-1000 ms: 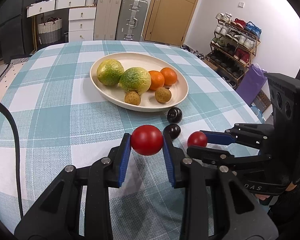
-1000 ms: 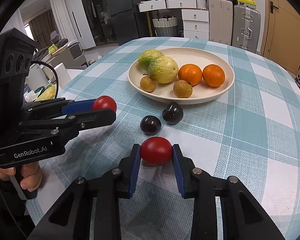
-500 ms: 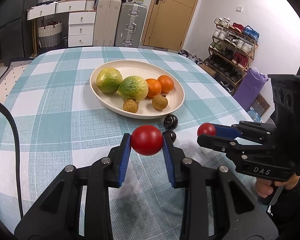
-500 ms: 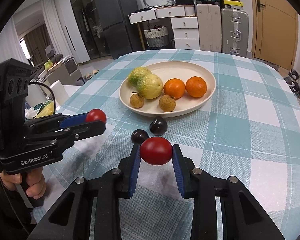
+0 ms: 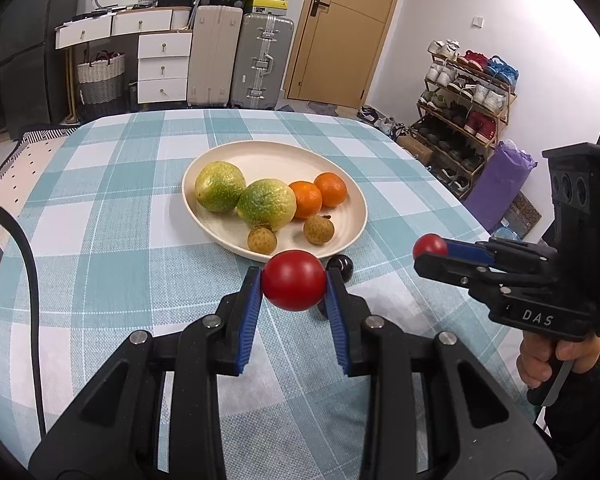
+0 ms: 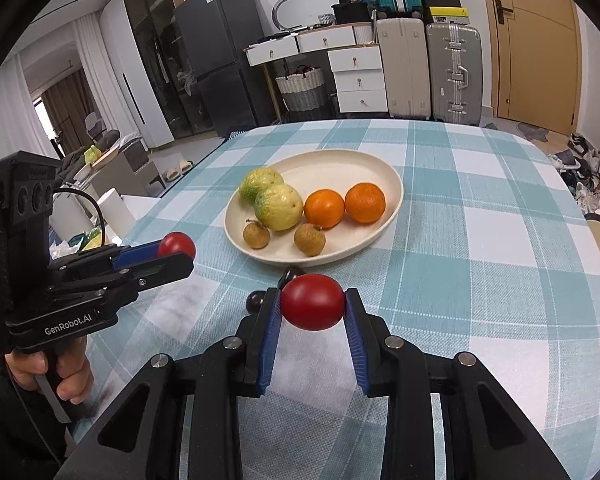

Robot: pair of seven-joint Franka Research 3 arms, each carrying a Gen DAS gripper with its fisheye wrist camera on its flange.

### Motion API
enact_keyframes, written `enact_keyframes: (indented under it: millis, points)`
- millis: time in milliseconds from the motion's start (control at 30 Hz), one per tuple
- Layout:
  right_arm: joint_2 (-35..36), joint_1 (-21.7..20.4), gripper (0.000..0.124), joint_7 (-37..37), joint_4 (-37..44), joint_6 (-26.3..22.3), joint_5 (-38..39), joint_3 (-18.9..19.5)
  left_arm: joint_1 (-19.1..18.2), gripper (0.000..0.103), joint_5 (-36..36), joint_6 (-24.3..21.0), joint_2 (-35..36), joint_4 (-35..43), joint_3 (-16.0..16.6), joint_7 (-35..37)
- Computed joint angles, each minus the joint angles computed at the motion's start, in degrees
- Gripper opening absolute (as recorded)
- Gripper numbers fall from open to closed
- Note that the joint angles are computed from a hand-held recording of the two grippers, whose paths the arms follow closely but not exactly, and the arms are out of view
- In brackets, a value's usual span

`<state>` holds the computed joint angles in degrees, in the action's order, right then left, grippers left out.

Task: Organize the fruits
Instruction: 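Carry both tomatoes over the plate with both grippers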

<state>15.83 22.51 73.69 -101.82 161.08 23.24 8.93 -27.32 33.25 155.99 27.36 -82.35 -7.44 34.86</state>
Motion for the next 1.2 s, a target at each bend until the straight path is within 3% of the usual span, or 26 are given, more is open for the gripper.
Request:
enact_keyframes:
  millis: [333,833,1200]
  points:
    - [2.68,-0.69,0.032,-0.62,5.33,-1.31,1.21,0.2,0.44,0.029,-1.08,-3.14,1.81,4.44,0.2,1.58]
    - [8.9,0.1,0.032,3.0,15.12,-4.92,-3.31,-1.64,1.56,0.029,-4.3,-5.75,8.09,13.86,1.22,5.08]
    - [13.64,0.51,0.032,5.89,21.08,-7.36,-6.01,-2.49,1.52,0.029,-7.27,-10.05,14.15,22.34,1.63,9.3]
